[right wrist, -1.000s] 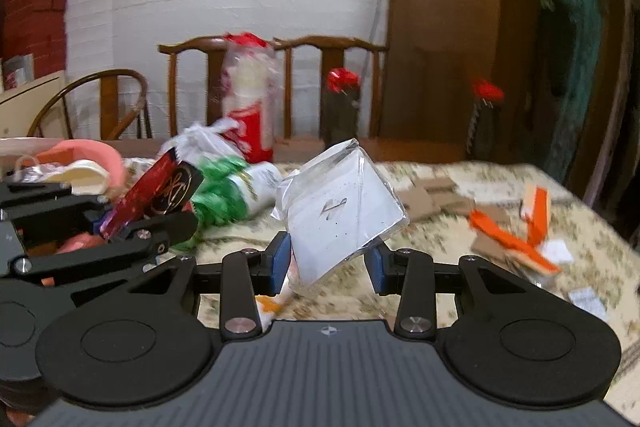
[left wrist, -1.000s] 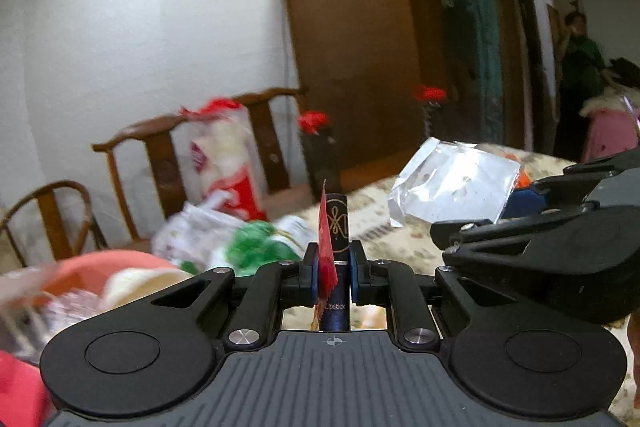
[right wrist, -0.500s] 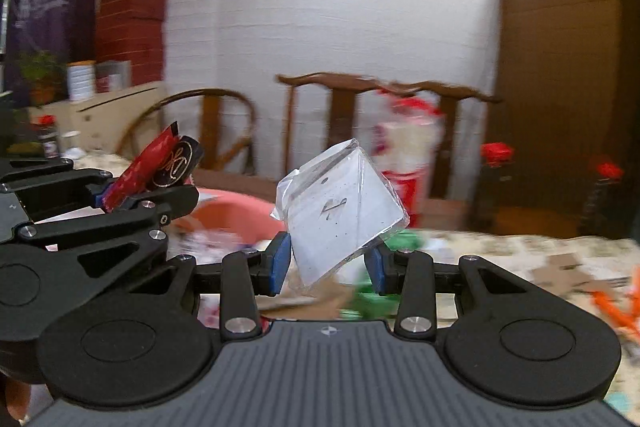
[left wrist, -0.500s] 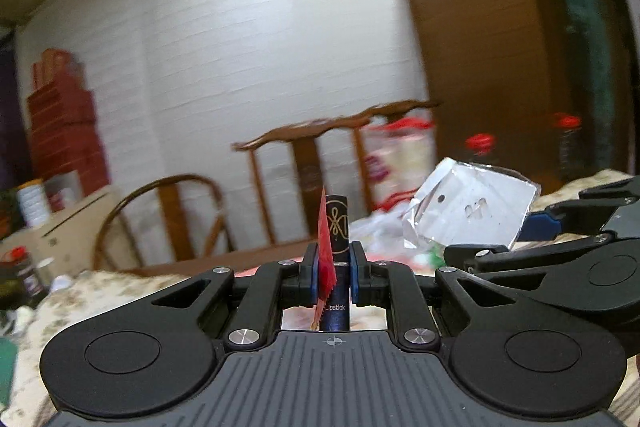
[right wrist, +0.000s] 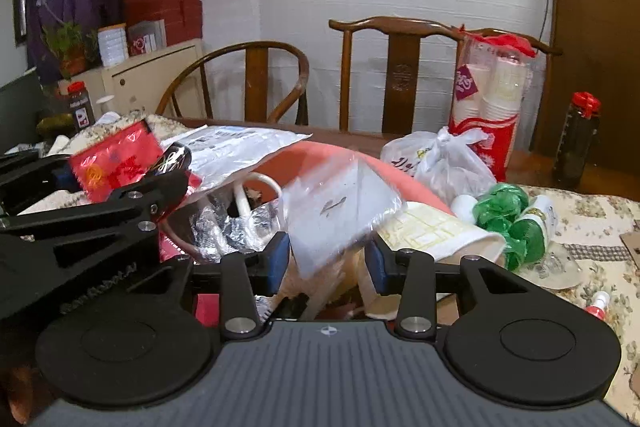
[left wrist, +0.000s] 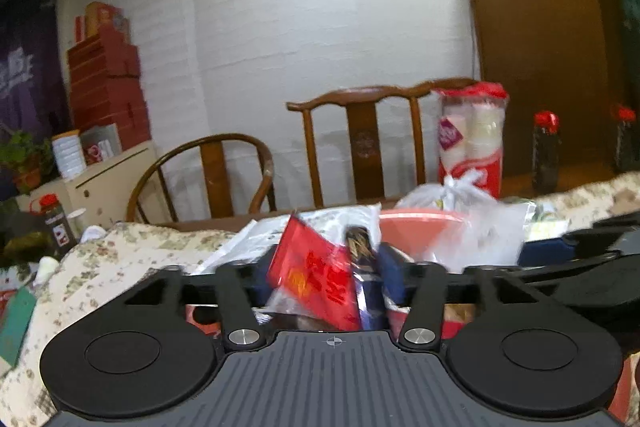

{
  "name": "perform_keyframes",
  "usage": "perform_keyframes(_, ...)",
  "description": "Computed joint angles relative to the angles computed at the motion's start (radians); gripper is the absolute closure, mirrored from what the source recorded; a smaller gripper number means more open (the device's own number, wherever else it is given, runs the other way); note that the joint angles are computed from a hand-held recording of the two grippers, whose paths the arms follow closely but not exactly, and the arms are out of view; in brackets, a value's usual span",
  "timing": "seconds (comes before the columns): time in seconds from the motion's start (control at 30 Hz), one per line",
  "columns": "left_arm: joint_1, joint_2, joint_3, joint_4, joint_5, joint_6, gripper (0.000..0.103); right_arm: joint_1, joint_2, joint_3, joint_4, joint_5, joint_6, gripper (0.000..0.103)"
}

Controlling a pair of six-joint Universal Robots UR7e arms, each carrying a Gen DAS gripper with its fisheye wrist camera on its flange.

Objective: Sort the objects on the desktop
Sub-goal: 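Carry the items over the pink basin and open both grippers, then move the left gripper to the pink pump bottle while the right grasps the orange-strip cardboard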

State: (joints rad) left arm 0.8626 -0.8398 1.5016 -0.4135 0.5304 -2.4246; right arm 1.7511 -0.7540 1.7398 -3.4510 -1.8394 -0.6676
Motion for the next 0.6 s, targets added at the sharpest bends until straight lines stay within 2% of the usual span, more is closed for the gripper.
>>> perform_keyframes(0.07, -0.008, -0.019, 0.03, -0.057, 0.001, 0.012, 0.017, 0.001, -0.012, 0.01, -0.031, -0.006, 0.021, 0.036)
perform_keyframes(0.13, -0.016, -0.032, 0.049, -0.079, 0.016, 0.016, 0.012, -0.003, -0.027, 0.025, -0.068, -0.005, 0.029, 0.027)
perform_keyframes(0.33, -0.055, -0.027, 0.074, -0.115, 0.01, 0.058, 0.011, -0.013, -0.067, 0.07, -0.131, -0.002, 0.012, 0.027)
perform_keyframes(0.47, -0.076, -0.003, 0.061, -0.084, 0.022, 0.018, 0.011, -0.026, -0.09, 0.122, -0.238, 0.0, -0.052, 0.026)
perform_keyframes(0.6, -0.094, 0.056, 0.014, -0.026, 0.045, -0.025, 0.011, -0.055, -0.115, 0.171, -0.349, -0.015, -0.082, 0.019)
